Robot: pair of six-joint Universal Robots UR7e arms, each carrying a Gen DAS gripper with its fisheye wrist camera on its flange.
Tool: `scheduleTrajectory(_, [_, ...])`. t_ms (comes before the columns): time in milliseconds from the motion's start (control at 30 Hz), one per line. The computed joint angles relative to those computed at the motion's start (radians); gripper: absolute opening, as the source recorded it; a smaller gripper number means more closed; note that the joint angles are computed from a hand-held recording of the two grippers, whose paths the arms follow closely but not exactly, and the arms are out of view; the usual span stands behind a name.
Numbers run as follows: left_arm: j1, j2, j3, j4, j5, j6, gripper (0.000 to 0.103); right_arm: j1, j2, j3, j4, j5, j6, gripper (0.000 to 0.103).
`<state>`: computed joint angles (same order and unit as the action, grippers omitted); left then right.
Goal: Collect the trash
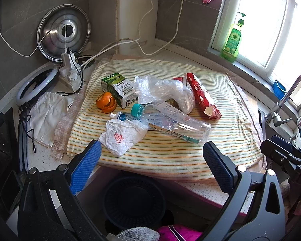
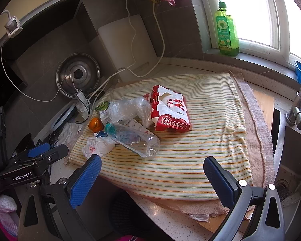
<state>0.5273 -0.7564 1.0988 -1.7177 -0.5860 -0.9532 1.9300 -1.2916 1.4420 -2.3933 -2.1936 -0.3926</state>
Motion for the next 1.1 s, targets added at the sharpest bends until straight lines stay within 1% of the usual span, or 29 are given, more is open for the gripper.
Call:
scheduleTrajectory(233, [0.007, 0.012, -0.007, 0.008, -0.010, -0.022, 0.103, -0.009, 0.010, -0.021, 0.026, 0.008, 0.010, 0.103])
scheduleTrajectory(333, [0.018, -0.004, 0.021, -0.028, -0.020, -0.027, 0.103, -0.014, 0.017, -0.032, 0.043, 0.016, 0.010, 0.103])
scheduleTrajectory(500, [0.032, -0.025, 0.043, -0.014, -0.026, -0.065, 0.102, -0.023, 0.032, -0.061, 0.088, 0.055, -0.028, 0.102])
scheduleTrajectory(633, [0.049, -0.056, 0.086, -0.036, -0.053, -0.102, 0.102, -0.033, 0.051, -0.097, 0.154, 0.098, -0.055, 0.096])
scheduleTrajectory(667, [0.054, -0.062, 0.093, -0.038, -0.058, -0.109, 0.101, -0.036, 0.058, -0.111, 0.178, 0.111, -0.060, 0.095])
scheduleTrajectory(733, [0.063, -0.074, 0.107, -0.045, -0.070, -0.118, 0.091, -0.040, 0.076, -0.138, 0.215, 0.124, -0.073, 0.094])
scheduleTrajectory(833, [0.086, -0.088, 0.124, -0.078, -0.103, -0.118, 0.083, -0.046, 0.111, -0.193, 0.290, 0.137, -0.078, 0.083])
scheduleTrajectory(900, [0.101, -0.094, 0.135, -0.107, -0.123, -0.107, 0.080, -0.051, 0.139, -0.233, 0.341, 0.151, -0.081, 0.083])
scheduleTrajectory(967, [0.115, -0.094, 0.136, -0.117, -0.137, -0.100, 0.078, -0.050, 0.169, -0.271, 0.381, 0.142, -0.096, 0.082])
scheduleTrajectory(1033, [0.130, -0.093, 0.136, -0.130, -0.159, -0.088, 0.072, -0.048, 0.201, -0.310, 0.427, 0.139, -0.121, 0.080])
scheduleTrajectory(1100, [0.143, -0.087, 0.131, -0.134, -0.178, -0.078, 0.070, -0.046, 0.233, -0.345, 0.467, 0.132, -0.144, 0.079])
